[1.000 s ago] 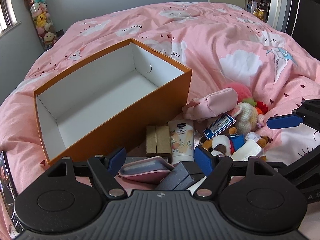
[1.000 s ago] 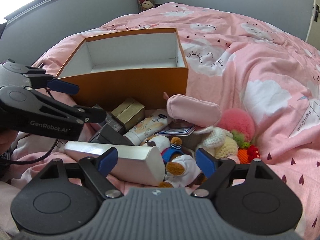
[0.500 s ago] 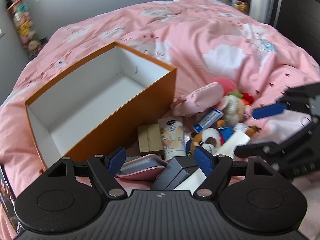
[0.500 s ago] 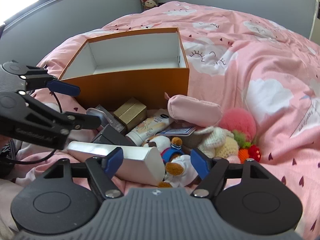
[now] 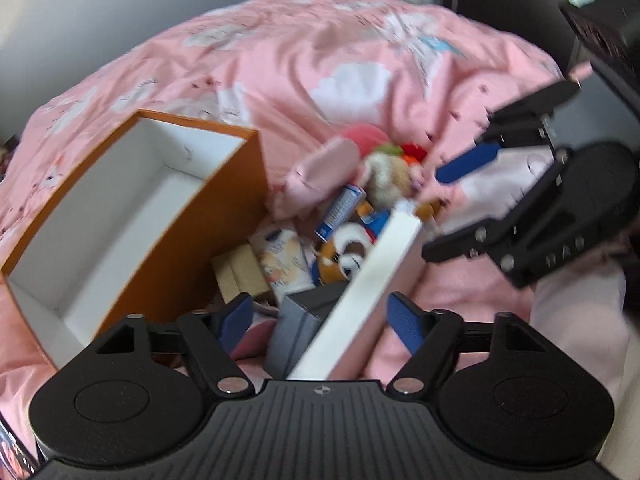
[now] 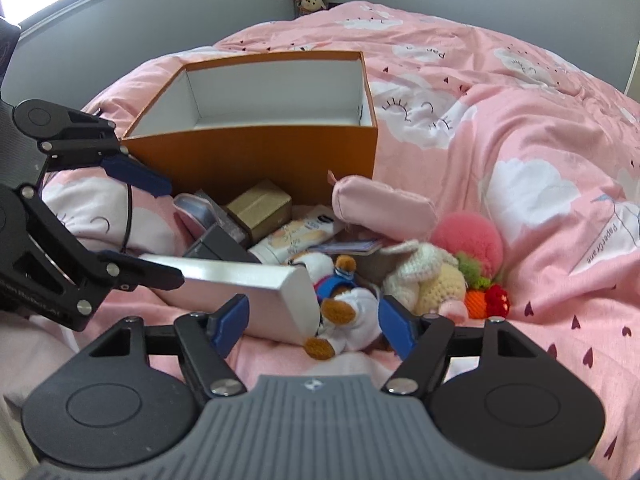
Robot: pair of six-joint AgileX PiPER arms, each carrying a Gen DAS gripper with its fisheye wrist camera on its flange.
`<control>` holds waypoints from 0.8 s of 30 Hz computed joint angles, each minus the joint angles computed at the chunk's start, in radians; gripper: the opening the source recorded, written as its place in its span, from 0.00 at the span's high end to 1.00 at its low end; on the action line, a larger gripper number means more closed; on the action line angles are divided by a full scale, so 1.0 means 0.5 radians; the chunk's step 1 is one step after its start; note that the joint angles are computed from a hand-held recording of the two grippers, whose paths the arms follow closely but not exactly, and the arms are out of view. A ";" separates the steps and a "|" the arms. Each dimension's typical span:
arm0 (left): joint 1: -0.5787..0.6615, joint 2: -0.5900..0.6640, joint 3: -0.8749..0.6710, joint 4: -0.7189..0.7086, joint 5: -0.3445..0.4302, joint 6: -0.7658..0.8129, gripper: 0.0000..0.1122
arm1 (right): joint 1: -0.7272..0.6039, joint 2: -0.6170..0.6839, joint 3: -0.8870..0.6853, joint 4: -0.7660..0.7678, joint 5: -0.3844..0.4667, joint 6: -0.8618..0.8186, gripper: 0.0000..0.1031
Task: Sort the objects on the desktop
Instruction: 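Reach the right gripper toward the white cylindrical case in the pile, then grasp the white case with the right gripper while the left gripper grasps the dark grey box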
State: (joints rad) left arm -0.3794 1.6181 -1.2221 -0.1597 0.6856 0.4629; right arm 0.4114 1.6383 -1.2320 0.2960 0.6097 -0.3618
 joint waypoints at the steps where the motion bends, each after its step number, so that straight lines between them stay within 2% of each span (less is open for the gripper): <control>1: -0.005 0.002 0.018 0.008 -0.015 0.010 0.32 | -0.004 -0.004 0.008 0.000 0.000 0.003 0.28; 3: -0.015 -0.009 0.066 -0.002 -0.075 0.057 0.37 | -0.008 -0.009 0.020 0.004 -0.003 0.012 0.28; 5: -0.031 -0.005 0.080 -0.020 -0.107 0.127 0.37 | -0.016 -0.008 0.011 0.016 0.022 0.011 0.30; 8: -0.071 0.028 0.037 0.081 -0.041 0.139 0.41 | -0.051 0.014 -0.047 0.101 0.116 -0.109 0.34; 12: -0.065 0.045 0.008 0.198 0.031 0.101 0.41 | -0.107 0.162 -0.339 0.282 0.453 -0.509 0.37; 17: 0.003 0.069 0.006 0.171 0.122 0.059 0.41 | -0.004 0.378 -0.634 0.196 0.621 -0.868 0.37; 19: 0.029 0.065 0.013 0.146 0.137 0.033 0.42 | 0.041 0.504 -0.804 0.144 0.743 -0.954 0.35; 24: 0.056 0.074 -0.027 0.162 0.215 -0.049 0.42 | 0.157 0.775 -1.242 -0.026 1.123 -1.142 0.41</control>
State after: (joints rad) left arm -0.3514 1.6549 -1.2354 -0.0786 0.7929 0.4383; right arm 0.4901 2.0255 -1.8531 0.2832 1.1714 -0.9328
